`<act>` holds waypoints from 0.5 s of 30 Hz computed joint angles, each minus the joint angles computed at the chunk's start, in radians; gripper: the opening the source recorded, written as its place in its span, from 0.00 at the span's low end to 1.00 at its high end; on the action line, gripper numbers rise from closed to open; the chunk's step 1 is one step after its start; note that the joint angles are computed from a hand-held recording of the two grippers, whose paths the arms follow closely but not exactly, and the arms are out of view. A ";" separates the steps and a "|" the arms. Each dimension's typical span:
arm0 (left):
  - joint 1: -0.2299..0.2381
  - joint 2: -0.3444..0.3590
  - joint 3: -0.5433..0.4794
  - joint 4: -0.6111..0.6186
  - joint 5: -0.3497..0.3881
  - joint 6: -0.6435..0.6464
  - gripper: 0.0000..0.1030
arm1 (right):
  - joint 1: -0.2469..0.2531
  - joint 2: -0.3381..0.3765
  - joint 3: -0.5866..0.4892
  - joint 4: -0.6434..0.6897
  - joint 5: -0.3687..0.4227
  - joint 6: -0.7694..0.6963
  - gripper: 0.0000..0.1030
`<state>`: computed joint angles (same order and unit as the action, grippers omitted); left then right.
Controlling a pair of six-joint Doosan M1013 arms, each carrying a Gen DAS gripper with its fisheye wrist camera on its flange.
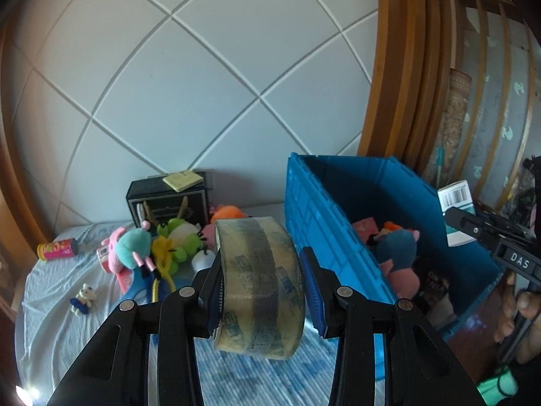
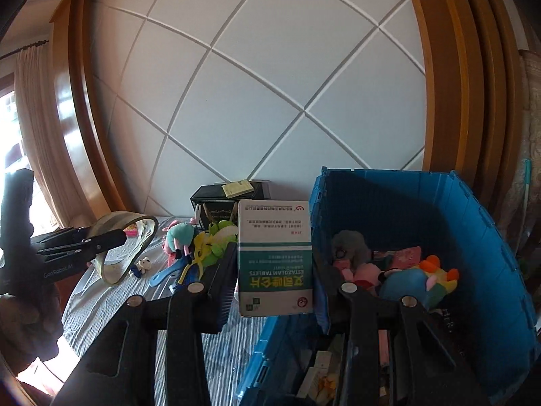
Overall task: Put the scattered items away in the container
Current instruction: 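Carry the tape roll and medicine box with both tools over the crate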
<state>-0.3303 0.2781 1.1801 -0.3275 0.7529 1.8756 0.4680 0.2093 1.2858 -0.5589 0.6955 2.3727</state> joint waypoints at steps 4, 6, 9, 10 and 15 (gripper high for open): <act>-0.053 0.011 -0.026 -0.034 0.007 0.041 0.39 | -0.025 -0.034 0.037 -0.027 0.018 0.028 0.37; -0.074 0.016 -0.038 -0.046 0.014 0.056 0.39 | -0.034 -0.049 0.053 -0.035 0.028 0.041 0.37; -0.102 0.030 -0.061 -0.052 0.028 0.068 0.39 | -0.043 -0.075 0.081 -0.052 0.046 0.062 0.37; -0.111 0.035 -0.069 -0.054 0.034 0.071 0.39 | -0.047 -0.083 0.089 -0.057 0.050 0.071 0.37; -0.151 0.059 -0.102 -0.073 0.057 0.099 0.39 | -0.071 -0.114 0.126 -0.073 0.063 0.101 0.37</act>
